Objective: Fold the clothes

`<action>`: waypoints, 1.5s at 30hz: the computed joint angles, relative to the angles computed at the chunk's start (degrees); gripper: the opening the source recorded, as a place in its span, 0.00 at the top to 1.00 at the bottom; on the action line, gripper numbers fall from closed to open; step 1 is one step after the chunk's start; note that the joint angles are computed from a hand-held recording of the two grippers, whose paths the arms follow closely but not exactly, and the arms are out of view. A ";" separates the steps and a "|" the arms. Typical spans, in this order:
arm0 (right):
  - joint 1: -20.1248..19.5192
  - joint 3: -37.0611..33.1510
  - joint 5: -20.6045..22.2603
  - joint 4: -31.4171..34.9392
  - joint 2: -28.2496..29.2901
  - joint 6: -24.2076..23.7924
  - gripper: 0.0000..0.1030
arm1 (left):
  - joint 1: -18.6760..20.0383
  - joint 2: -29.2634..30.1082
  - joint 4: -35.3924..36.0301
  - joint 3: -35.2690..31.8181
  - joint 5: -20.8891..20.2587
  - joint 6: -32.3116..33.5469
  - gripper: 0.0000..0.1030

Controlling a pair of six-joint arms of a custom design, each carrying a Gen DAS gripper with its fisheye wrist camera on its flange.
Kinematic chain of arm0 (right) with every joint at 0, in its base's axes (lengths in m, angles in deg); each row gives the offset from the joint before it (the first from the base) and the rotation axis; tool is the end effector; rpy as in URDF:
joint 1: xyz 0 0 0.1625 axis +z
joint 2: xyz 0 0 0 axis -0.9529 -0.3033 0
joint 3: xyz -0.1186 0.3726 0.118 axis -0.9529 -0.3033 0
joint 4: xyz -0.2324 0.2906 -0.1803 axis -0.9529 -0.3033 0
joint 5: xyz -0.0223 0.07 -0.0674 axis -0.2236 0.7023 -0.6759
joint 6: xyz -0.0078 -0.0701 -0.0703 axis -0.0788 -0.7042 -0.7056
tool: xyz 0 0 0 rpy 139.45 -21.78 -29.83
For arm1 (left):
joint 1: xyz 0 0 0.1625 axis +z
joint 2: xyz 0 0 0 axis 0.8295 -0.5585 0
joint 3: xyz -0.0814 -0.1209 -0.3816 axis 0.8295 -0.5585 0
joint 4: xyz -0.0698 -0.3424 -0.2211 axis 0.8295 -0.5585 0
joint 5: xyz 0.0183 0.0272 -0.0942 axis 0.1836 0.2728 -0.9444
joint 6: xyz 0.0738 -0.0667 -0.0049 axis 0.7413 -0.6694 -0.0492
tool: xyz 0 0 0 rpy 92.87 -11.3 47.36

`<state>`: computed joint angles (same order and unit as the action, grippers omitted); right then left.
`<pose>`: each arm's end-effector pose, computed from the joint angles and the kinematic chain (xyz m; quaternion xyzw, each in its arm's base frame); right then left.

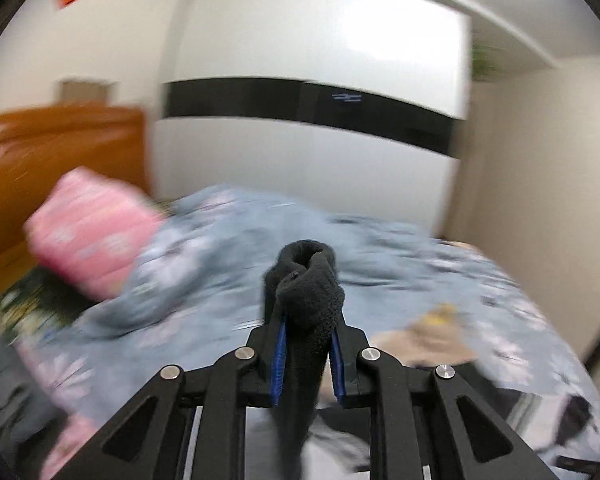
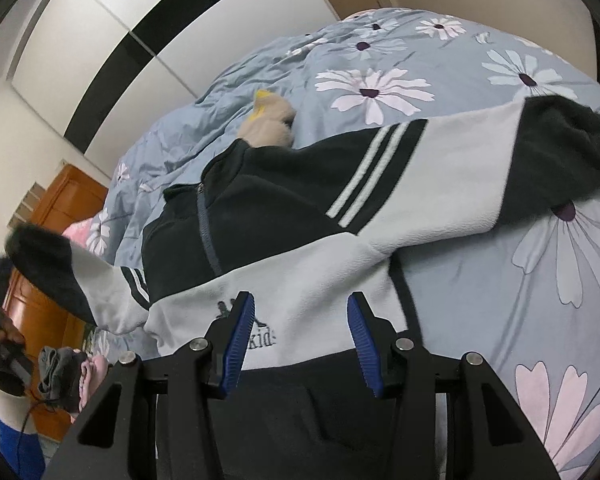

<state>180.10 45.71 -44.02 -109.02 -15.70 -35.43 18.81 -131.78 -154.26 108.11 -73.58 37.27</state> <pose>0.2933 -0.6285 0.0402 -0.0404 -0.9251 0.3534 0.1331 -0.0114 -0.7141 0.5128 0.1936 0.7918 -0.5242 0.2467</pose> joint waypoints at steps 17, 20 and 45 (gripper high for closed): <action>-6.61 10.48 3.59 -10.44 -3.84 4.67 0.52 | -6.78 19.06 12.22 3.39 6.17 3.09 0.81; -7.14 10.86 3.39 -9.88 -3.96 5.24 0.52 | -6.09 21.95 14.44 1.31 7.46 1.46 0.79; -6.77 -27.43 15.05 15.51 15.61 -1.50 0.47 | 7.42 11.64 20.42 -4.24 8.68 -20.53 0.31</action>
<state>173.33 18.29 -28.96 -93.51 -0.09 -36.93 26.23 -120.13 -133.84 103.87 -64.90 16.74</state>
